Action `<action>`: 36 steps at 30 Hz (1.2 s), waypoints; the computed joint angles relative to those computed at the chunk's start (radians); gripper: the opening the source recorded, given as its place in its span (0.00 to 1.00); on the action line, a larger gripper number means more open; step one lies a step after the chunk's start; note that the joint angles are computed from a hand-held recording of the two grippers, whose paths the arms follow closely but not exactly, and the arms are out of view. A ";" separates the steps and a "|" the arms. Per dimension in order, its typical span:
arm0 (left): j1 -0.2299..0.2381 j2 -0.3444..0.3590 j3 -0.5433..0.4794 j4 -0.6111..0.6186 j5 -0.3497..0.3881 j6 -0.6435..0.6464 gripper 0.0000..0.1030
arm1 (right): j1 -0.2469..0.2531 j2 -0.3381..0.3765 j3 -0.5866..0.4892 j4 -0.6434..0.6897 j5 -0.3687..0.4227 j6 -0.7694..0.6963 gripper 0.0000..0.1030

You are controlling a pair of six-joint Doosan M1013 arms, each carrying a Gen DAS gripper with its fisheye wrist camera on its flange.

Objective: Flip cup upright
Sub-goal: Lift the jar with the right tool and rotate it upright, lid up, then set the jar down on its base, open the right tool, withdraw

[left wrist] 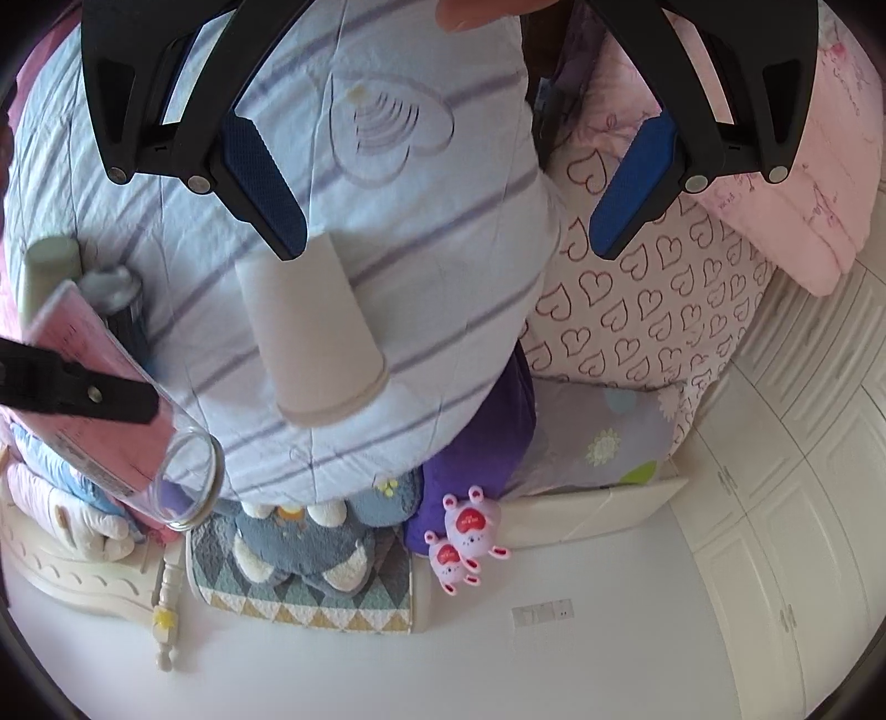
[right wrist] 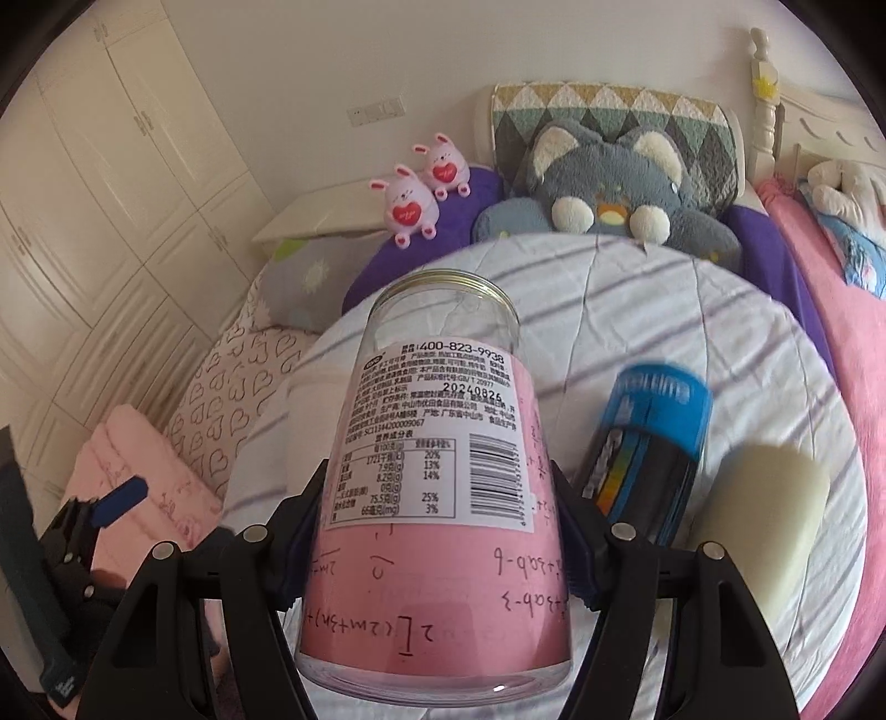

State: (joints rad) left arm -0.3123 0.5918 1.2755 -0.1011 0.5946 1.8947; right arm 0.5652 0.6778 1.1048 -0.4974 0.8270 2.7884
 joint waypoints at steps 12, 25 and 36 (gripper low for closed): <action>-0.040 0.147 -0.263 0.072 0.062 -0.100 1.00 | -0.079 0.082 -0.112 0.039 0.023 -0.069 0.68; -0.046 0.237 -0.408 0.055 0.153 -0.110 1.00 | -0.122 0.231 -0.349 0.171 0.254 -0.224 0.69; -0.043 0.137 -0.273 0.037 0.069 -0.096 1.00 | -0.092 0.134 -0.219 0.119 0.193 -0.154 0.79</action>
State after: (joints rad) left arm -0.3554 0.7291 1.0029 -0.0643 0.6639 1.7991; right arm 0.4736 0.8114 0.8855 -0.3782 1.0196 2.6348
